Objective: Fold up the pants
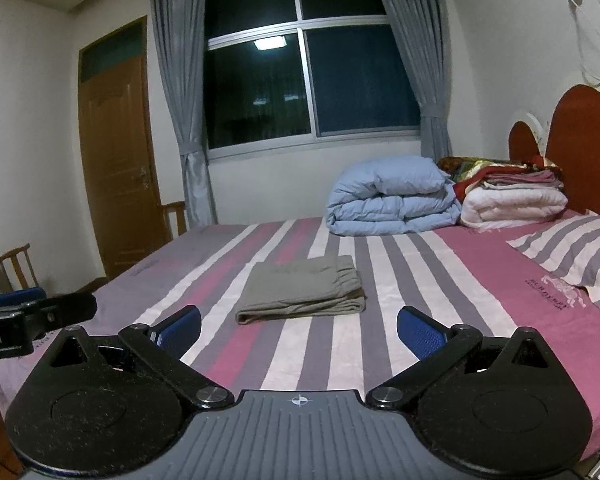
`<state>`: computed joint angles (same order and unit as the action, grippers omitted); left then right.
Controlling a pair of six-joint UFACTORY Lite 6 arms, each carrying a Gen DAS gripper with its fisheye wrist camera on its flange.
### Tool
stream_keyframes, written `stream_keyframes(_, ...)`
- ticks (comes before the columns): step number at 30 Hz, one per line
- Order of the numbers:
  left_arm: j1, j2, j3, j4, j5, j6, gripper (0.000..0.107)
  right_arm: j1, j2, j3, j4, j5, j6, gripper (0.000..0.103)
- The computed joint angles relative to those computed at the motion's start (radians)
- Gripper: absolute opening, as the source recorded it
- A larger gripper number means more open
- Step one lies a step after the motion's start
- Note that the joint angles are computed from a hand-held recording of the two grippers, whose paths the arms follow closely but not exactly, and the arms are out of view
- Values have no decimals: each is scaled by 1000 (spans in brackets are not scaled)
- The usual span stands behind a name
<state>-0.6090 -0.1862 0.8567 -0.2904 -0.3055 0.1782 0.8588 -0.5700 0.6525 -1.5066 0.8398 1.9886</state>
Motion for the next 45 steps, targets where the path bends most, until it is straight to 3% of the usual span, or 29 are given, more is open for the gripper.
stream_keyframes(7,-16,-3,-9,-28,-4,30,97,14,-19,-11,11,13,-11,103)
stream_keyframes(16,10,-1,-14,93,-5,-77,97,3,-23,-9,0,2,-7,103)
stream_keyframes(45,25,-12,-25,178,-7,-152,97,2,-23,-7,-6,-4,-11,103)
